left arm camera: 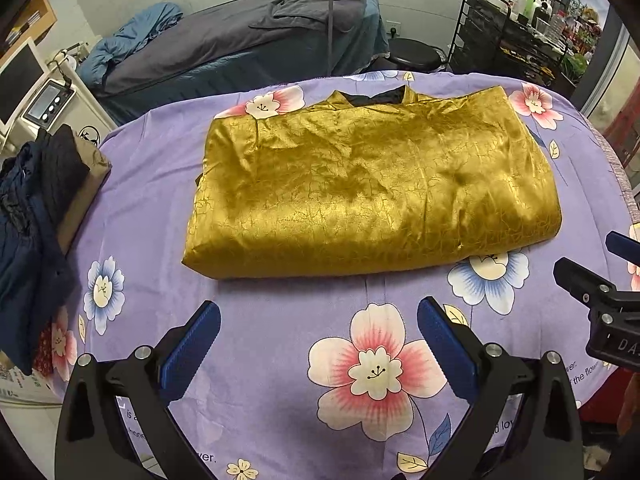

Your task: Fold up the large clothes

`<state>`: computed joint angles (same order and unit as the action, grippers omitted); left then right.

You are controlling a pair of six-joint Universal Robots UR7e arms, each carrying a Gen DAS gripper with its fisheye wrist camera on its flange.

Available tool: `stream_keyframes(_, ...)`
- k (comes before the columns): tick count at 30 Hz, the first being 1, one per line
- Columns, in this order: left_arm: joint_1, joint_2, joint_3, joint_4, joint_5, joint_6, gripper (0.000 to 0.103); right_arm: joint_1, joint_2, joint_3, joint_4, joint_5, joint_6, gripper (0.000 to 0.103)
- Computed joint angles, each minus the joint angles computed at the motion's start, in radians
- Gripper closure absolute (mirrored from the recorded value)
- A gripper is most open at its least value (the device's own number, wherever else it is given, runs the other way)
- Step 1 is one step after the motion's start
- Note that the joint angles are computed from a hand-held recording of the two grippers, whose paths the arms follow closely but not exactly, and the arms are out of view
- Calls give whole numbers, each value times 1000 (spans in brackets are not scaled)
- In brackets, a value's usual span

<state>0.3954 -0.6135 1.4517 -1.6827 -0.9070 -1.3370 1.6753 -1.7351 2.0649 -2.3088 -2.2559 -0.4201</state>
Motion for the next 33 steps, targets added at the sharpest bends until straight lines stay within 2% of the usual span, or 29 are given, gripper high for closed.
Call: stream_keyframes(33, 16, 2, -7, 23, -19, -15, 6, -5, 11, 2, 2, -5, 6, 6)
